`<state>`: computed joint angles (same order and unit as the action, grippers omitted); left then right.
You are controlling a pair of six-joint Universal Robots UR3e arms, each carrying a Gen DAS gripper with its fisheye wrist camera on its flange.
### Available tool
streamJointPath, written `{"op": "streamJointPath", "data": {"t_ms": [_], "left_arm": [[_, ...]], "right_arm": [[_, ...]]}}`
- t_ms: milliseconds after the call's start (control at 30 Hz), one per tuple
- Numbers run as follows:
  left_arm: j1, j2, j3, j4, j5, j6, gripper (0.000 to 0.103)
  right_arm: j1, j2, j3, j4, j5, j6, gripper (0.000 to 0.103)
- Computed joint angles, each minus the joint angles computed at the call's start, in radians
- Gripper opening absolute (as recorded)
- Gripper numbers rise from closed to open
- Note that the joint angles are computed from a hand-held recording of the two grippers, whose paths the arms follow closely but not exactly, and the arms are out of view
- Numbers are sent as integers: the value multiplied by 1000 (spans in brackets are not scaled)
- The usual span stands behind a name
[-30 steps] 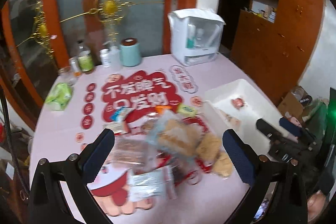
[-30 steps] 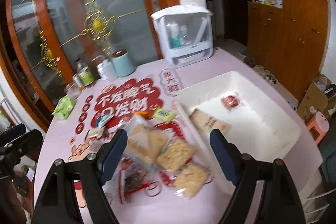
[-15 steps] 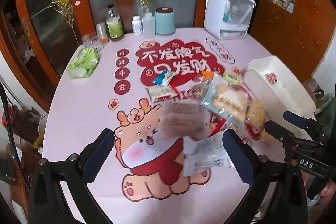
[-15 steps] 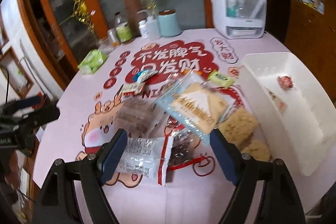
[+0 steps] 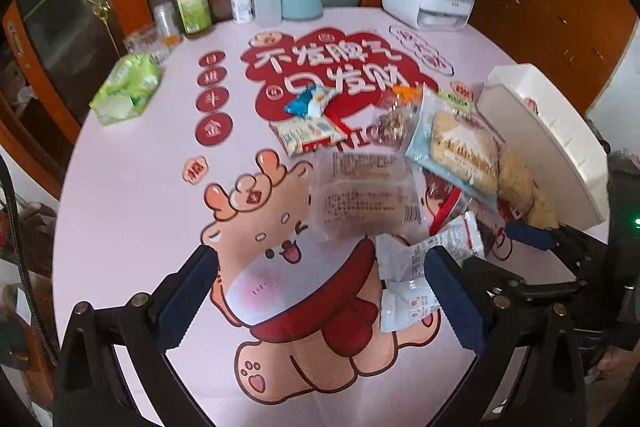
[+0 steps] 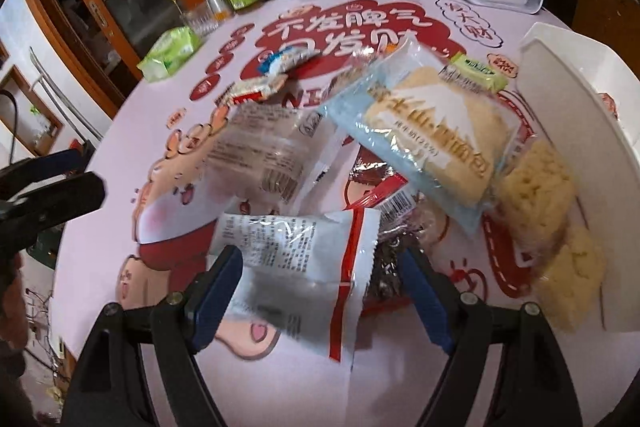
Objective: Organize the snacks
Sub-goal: 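Grasp the white snack packet with the right tool while the left tool grasps the clear cake bag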
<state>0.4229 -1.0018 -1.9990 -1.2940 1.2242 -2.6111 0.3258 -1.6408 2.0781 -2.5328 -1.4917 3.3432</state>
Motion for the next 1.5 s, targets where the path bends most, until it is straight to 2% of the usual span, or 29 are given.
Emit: {"op": "streamJointPath", "data": {"t_ms": [200,300,367,433,500,767,933,1167,1367,1500], "left_arm": [[2,-38,-27,29,-4,40,102],[-5,-68,-24,45,-4,47,102],[-14,-103,-15,57,-5,41,102],[-18,-132,-5,63,-11,35,102],[-27,-168,5,76,-17,23,102],[-137,-342,69,160,-11,-68,102],[-250,-501,161,244,33,-173,102],[-372,-713,324,264,125,-319,102],[-468,-827,403,277,258,-421,102],[-496,-874,428,282,314,-460,103]], "right_arm": [[-8,96,-8,-84,46,-38,82],[-2,121,-19,-106,63,-75,78],[2,116,-15,-120,79,-102,58],[-7,99,-13,-118,98,-111,33],[-62,63,-12,-72,183,-121,17],[-165,-68,-25,26,204,-144,15],[-216,-114,-61,102,177,-174,15],[-356,-232,-63,221,206,-242,14],[-426,-242,-45,247,255,-287,14],[-460,-248,-33,265,288,-314,14]]}}
